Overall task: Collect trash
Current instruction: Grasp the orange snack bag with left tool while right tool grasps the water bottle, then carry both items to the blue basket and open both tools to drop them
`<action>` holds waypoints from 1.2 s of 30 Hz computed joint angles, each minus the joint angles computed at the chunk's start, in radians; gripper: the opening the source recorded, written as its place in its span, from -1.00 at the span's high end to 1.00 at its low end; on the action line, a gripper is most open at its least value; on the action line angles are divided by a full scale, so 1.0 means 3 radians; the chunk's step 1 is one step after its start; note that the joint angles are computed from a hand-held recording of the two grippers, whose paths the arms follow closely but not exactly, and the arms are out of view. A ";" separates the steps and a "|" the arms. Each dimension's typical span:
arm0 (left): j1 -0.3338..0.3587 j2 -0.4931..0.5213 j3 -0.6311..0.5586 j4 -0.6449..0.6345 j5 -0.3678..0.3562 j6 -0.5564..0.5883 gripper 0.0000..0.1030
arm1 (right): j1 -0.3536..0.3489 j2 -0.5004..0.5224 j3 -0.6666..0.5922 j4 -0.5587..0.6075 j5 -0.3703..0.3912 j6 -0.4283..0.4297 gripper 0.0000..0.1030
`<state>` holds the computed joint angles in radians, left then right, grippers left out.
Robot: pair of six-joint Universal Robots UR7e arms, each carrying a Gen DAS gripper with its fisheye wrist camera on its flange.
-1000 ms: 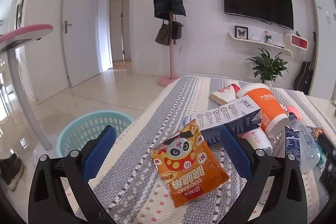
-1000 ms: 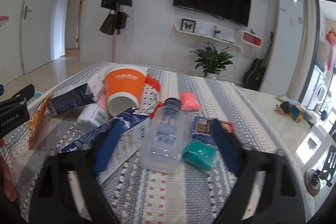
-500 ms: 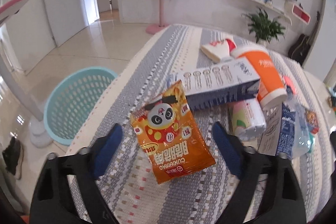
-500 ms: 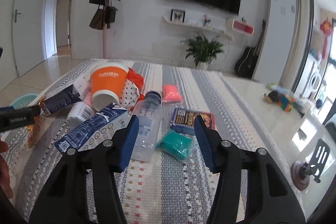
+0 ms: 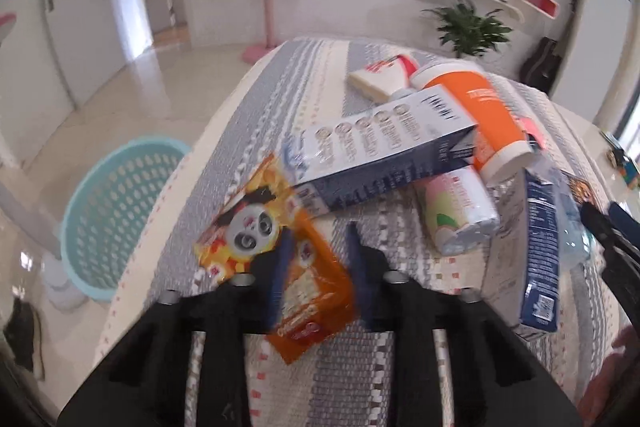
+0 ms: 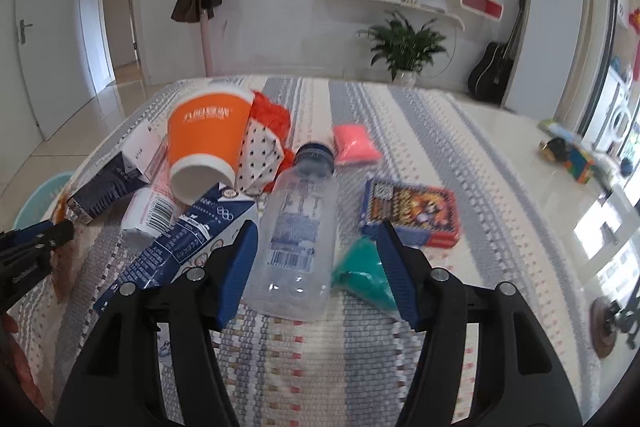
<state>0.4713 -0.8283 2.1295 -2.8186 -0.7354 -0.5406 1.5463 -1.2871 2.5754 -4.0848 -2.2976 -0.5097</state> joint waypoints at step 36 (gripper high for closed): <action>0.0618 -0.1528 0.0233 -0.0819 -0.0585 0.1053 0.96 | 0.1419 0.0412 -0.1098 0.1459 -0.0171 0.0337 -0.01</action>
